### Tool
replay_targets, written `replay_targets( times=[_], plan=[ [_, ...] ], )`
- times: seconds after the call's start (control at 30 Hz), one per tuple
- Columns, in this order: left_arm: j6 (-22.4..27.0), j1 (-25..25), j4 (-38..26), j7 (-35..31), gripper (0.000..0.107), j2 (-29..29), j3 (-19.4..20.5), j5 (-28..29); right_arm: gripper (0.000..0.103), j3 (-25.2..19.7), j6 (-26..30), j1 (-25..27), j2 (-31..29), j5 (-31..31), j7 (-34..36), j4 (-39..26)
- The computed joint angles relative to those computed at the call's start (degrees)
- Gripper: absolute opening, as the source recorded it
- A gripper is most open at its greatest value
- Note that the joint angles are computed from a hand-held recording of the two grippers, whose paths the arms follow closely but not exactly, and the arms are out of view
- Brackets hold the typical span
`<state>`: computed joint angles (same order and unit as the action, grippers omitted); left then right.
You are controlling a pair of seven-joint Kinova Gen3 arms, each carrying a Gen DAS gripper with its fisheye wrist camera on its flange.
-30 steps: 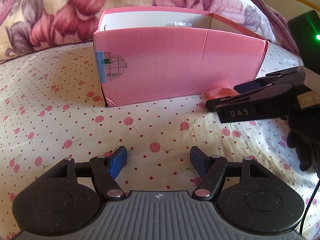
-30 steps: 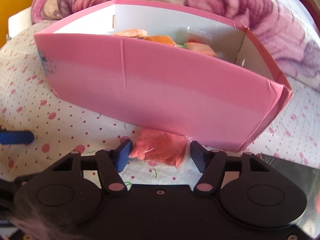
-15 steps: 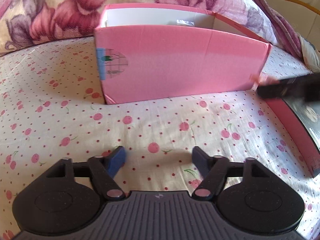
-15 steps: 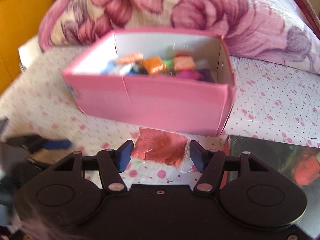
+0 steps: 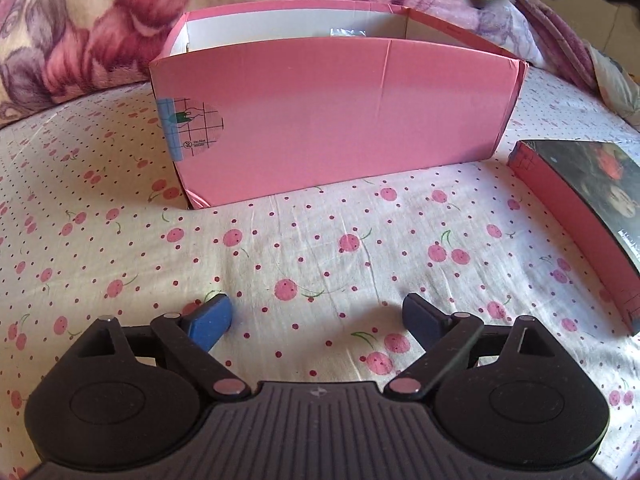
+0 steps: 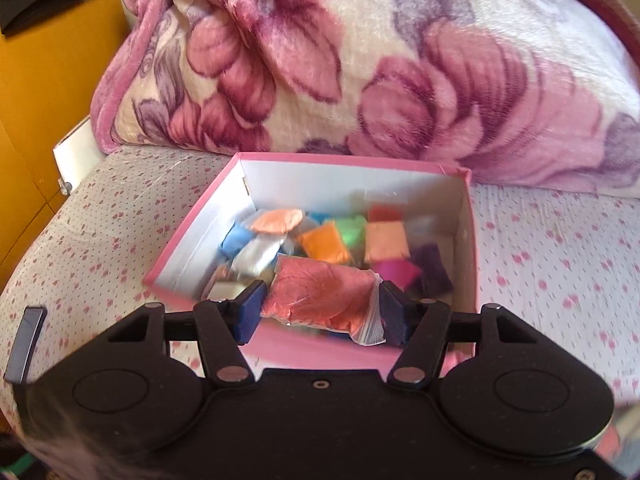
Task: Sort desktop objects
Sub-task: 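Carry the salmon packet over the pink box and open the right tool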
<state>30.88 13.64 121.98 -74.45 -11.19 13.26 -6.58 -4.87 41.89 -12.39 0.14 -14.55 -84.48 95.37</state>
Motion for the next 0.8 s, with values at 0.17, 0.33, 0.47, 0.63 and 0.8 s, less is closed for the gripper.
replay_targets(
  times=[0.17,0.33,0.47,0.63,0.8],
  plan=[
    [0.11,1.07,-0.31,-3.42,0.093,-0.5,-2.62,4.06,0.062,-0.37,6.91,-2.03,9.93,6.72,-2.63,-12.54],
    [-0.01,1.62,-0.51,-8.58,0.093,-1.11,-5.54,9.53,0.062,0.05,12.78,-4.97,18.2,12.47,-5.45,-23.13],
    [0.13,1.27,-0.61,-11.89,0.093,-1.72,-7.01,12.88,0.062,0.71,17.08,-6.75,23.46,14.8,-7.31,-29.84],
    [0.27,0.46,-0.61,-14.29,0.093,-2.03,-7.86,15.57,0.062,1.54,20.17,-8.95,27.6,17.31,-9.36,-34.35],
    [0.37,-0.14,-0.66,-15.59,0.093,-2.21,-7.9,16.98,0.072,2.31,22.72,-9.95,29.51,18.63,-11.78,-36.23]
  ],
)
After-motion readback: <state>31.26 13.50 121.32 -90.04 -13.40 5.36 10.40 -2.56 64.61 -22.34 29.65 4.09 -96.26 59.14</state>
